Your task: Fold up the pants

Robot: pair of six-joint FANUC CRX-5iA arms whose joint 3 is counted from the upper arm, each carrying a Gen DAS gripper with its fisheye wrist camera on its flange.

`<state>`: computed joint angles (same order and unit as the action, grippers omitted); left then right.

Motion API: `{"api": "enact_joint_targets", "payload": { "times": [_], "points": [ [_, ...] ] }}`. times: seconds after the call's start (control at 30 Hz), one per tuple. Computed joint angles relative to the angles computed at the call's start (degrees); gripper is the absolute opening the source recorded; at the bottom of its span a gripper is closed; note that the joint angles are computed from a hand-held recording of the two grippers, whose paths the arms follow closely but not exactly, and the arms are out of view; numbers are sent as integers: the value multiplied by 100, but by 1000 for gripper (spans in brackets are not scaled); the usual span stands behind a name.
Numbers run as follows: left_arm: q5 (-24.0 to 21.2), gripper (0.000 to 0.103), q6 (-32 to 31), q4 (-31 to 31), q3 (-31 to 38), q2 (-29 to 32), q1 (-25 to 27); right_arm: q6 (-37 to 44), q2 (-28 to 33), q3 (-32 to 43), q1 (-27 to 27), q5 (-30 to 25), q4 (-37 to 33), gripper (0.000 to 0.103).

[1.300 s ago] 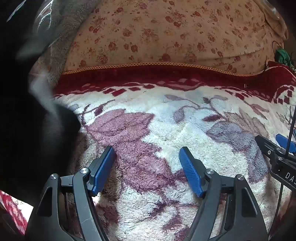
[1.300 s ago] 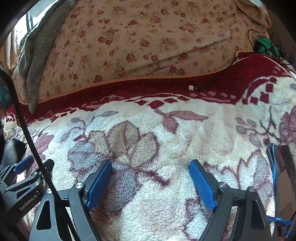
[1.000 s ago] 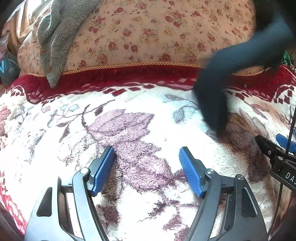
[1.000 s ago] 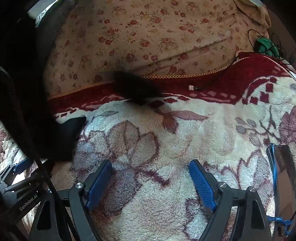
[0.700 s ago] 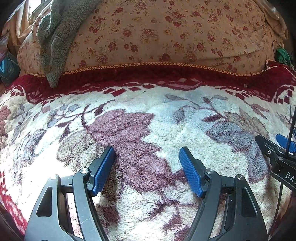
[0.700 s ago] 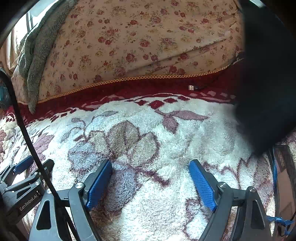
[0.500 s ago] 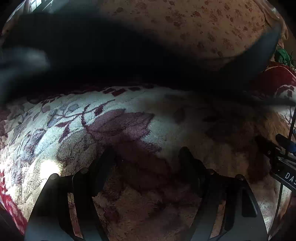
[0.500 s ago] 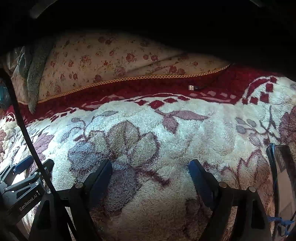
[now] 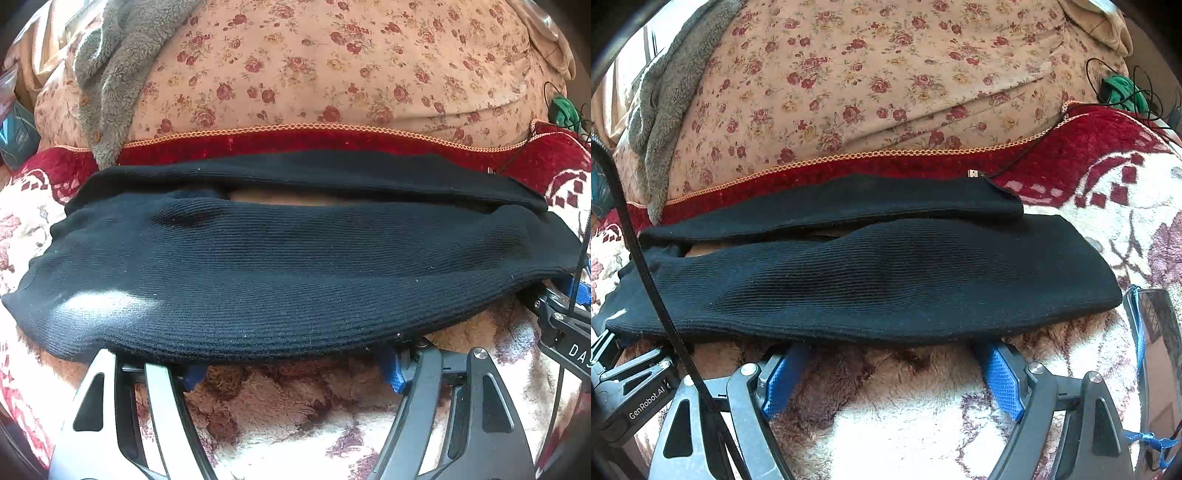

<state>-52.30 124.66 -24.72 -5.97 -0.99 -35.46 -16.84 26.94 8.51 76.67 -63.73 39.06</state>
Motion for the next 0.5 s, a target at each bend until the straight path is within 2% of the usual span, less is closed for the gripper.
{"api": "enact_joint_targets", "payload": {
  "times": [0.5],
  "points": [
    [35, 73, -103, 93, -29, -27, 66, 85, 48, 84, 20, -109, -51, 85]
  ]
}}
